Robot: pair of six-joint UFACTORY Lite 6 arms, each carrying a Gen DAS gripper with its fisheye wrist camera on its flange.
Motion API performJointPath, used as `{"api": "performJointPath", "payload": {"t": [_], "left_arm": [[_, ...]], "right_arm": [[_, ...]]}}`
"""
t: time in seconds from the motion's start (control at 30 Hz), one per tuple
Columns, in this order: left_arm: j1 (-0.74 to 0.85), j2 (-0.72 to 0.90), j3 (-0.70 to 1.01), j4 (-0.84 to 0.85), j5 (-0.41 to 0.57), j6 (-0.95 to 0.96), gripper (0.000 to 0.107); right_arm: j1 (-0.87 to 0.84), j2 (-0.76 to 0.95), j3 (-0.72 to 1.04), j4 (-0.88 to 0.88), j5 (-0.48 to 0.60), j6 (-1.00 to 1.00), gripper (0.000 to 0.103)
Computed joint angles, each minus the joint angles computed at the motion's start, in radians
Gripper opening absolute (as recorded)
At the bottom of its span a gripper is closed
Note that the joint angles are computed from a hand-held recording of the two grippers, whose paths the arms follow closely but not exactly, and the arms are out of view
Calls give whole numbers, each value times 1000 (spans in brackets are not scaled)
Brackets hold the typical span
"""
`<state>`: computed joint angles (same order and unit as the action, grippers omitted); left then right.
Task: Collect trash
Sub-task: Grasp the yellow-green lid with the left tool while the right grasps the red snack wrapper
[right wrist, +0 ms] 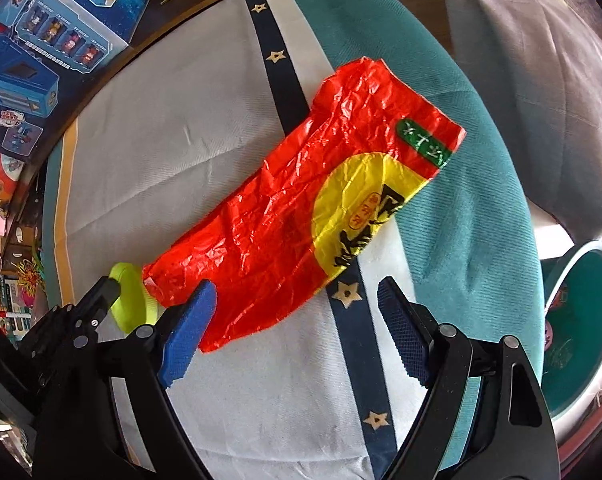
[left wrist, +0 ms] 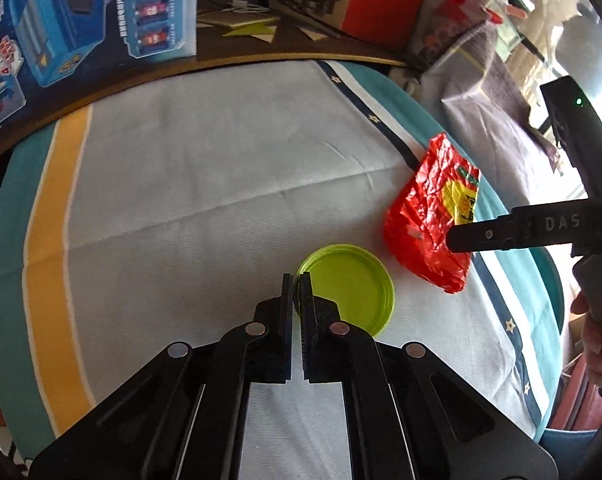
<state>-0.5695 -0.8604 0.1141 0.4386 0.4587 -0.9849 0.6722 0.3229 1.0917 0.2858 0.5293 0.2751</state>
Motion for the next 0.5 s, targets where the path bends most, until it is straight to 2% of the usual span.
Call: {"api": "performJointPath", "payload": {"t": [0.17,0.23,0.27,0.4,0.5], "left_arm": [[137,-78,-29,-185,9,264,4],[148,-81,-40,-214,2,296,4],[156,-81,-45,-233,-4,316,4],[167,-68,-55,-259,-29,334,4],[173,-67,-56,-276,-31,343,4]], "right_arm": [[105,67,61,-276,-45,271,78],[150,78,76,-412,-44,369,66],[163,79,80,-437,-48,379,56],[145,65,69,-321,-79,248,13],[127,34,48,-213,-88,129,4]]}}
